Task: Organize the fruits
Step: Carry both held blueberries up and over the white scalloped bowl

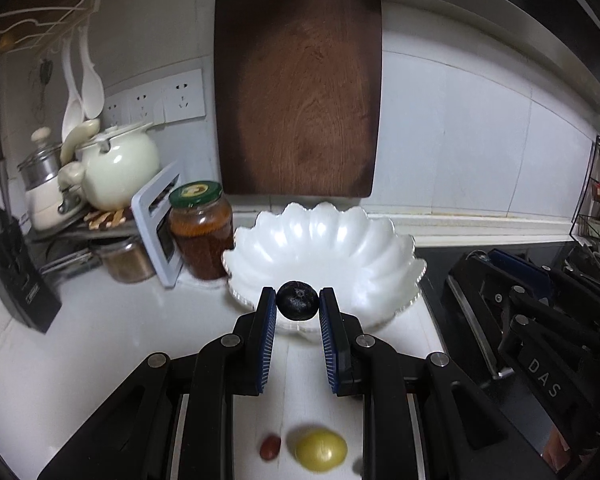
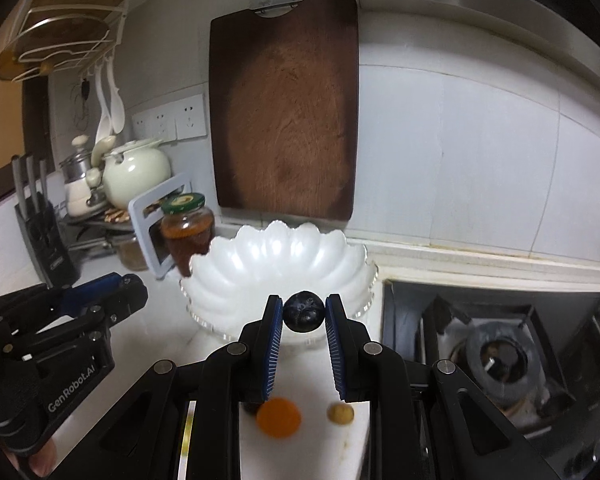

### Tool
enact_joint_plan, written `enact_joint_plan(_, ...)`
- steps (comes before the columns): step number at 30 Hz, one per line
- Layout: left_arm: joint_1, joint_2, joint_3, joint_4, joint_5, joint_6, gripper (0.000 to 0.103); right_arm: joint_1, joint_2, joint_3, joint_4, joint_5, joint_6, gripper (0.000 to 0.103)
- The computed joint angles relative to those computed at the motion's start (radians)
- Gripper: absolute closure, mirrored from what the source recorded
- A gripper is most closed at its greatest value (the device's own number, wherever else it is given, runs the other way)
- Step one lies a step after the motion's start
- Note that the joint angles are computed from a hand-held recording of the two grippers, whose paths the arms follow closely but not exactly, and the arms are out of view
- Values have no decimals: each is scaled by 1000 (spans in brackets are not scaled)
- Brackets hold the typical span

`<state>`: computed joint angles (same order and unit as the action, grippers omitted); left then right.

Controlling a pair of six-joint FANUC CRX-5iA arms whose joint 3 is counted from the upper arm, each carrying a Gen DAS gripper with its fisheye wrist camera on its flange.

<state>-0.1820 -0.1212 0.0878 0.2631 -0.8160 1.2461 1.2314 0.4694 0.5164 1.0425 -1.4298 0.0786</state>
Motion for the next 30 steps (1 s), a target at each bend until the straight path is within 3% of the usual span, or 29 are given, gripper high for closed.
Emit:
enact_joint_plan(13, -16, 211, 243, -7, -83, 14, 80, -110, 95, 173, -55, 22, 143, 80)
enact_joint_plan(30, -61, 504, 636, -139, -298, 115, 80, -234, 327, 583, -225, -53, 379, 80)
